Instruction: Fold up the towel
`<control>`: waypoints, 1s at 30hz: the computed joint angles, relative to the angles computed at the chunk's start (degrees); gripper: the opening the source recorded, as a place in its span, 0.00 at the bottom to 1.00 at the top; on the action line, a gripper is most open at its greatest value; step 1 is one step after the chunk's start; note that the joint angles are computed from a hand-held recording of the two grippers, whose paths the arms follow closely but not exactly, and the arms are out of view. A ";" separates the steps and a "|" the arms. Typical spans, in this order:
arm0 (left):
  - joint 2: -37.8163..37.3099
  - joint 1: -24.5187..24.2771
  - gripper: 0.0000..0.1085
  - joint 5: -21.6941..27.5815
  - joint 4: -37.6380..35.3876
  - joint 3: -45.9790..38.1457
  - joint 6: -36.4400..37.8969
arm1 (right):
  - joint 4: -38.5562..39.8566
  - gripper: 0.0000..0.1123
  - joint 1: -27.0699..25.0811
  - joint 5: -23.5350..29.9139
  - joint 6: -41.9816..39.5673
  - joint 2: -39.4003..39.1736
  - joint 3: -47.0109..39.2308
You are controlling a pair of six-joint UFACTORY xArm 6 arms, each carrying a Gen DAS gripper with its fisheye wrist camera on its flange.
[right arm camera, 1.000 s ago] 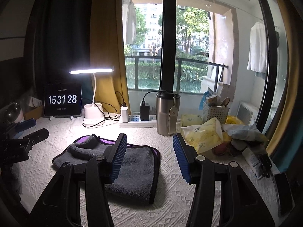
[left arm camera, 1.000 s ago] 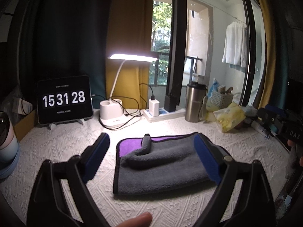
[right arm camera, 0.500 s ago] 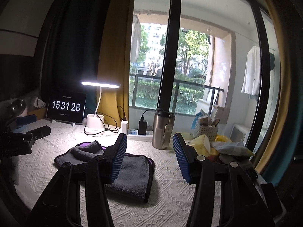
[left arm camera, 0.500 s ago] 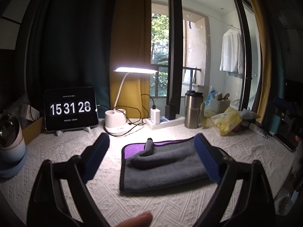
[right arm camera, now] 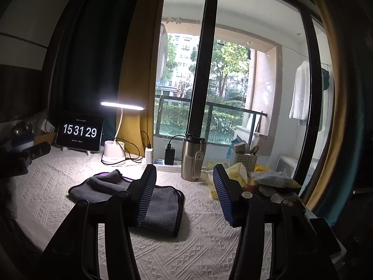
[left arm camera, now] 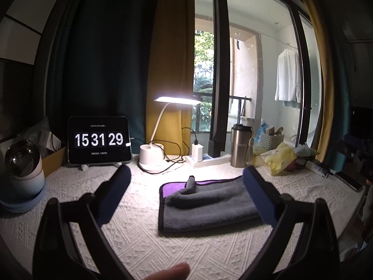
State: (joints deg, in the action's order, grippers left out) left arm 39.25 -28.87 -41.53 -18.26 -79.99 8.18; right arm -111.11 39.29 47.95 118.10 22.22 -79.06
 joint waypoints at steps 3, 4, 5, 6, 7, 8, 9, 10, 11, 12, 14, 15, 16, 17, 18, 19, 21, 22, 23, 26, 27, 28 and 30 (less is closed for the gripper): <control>-0.63 -0.55 0.90 -2.73 -1.88 1.40 1.67 | -0.04 0.48 0.78 1.06 1.24 -0.71 1.18; -0.91 -0.70 0.90 -3.36 -2.35 1.82 2.06 | 0.07 0.48 1.00 1.44 1.46 -0.83 1.39; -1.20 -0.66 0.90 -3.78 -2.22 2.30 1.88 | 0.09 0.48 1.23 1.92 1.82 -1.02 1.70; -1.48 -0.59 0.90 -3.98 -2.01 2.75 1.59 | 0.06 0.48 1.40 2.30 2.09 -1.30 2.06; -1.65 -0.53 0.90 -3.99 -2.04 2.98 1.40 | 0.13 0.48 1.46 2.54 2.19 -1.38 2.19; -1.90 -0.41 0.90 -3.90 -1.76 3.28 0.94 | 0.20 0.48 1.50 2.76 2.28 -1.45 2.27; -2.05 -0.32 0.90 -3.72 -1.55 3.43 0.57 | 0.10 0.48 1.50 2.88 2.53 -1.57 2.42; -2.19 -0.31 0.90 -3.73 -1.60 3.59 0.37 | 0.12 0.48 1.45 2.88 2.63 -1.53 2.36; -2.32 -0.20 0.90 -3.97 -1.41 3.83 -0.01 | 0.19 0.48 1.39 2.91 2.63 -1.52 2.31; -2.40 -0.10 0.90 -4.32 -1.12 4.01 -0.41 | 0.11 0.48 1.37 3.00 2.75 -1.56 2.33; -2.31 -0.11 0.90 -4.95 -1.23 3.97 -0.41 | -0.08 0.48 1.47 3.37 2.93 -1.71 2.50; -2.26 -0.14 0.90 -5.03 -1.51 3.86 -0.09 | -0.08 0.48 1.54 3.53 3.04 -1.79 2.61; -2.23 -0.12 0.90 -4.85 -1.56 3.76 -0.02 | -0.08 0.48 1.56 3.59 3.18 -1.65 2.44; -2.27 -0.13 0.90 -4.58 -1.73 3.69 0.08 | -0.11 0.48 1.59 3.71 3.31 -1.59 2.39; -2.22 -0.16 0.90 -4.34 -2.09 3.49 0.31 | -0.07 0.48 1.60 3.77 3.36 -1.61 2.43; -2.19 -0.15 0.90 -4.27 -2.26 3.39 0.35 | -0.04 0.48 1.57 3.71 3.49 -1.56 2.41; -2.12 -0.17 0.90 -4.31 -2.53 3.23 0.56 | 0.05 0.48 1.55 3.70 3.56 -1.30 2.19; -2.05 -0.22 0.90 -4.38 -2.83 3.12 0.83 | 0.15 0.48 1.55 3.71 3.49 -1.27 2.18; -2.04 -0.21 0.90 -4.37 -2.94 3.08 0.90 | 0.15 0.48 1.47 3.56 3.63 -1.24 2.15; -1.95 -0.05 0.90 -4.07 -2.90 2.96 0.78 | 0.31 0.48 1.23 3.12 3.85 -1.13 2.10; -1.95 0.00 0.90 -3.99 -2.84 2.95 0.74 | 0.29 0.48 1.19 3.04 4.06 -1.25 2.31; -1.93 0.07 0.90 -3.95 -2.61 2.90 0.53 | 0.35 0.48 1.08 2.83 4.11 -1.14 2.12; -1.94 0.13 0.90 -3.76 -2.09 2.86 0.36 | 0.33 0.48 0.99 2.45 4.41 -1.05 2.06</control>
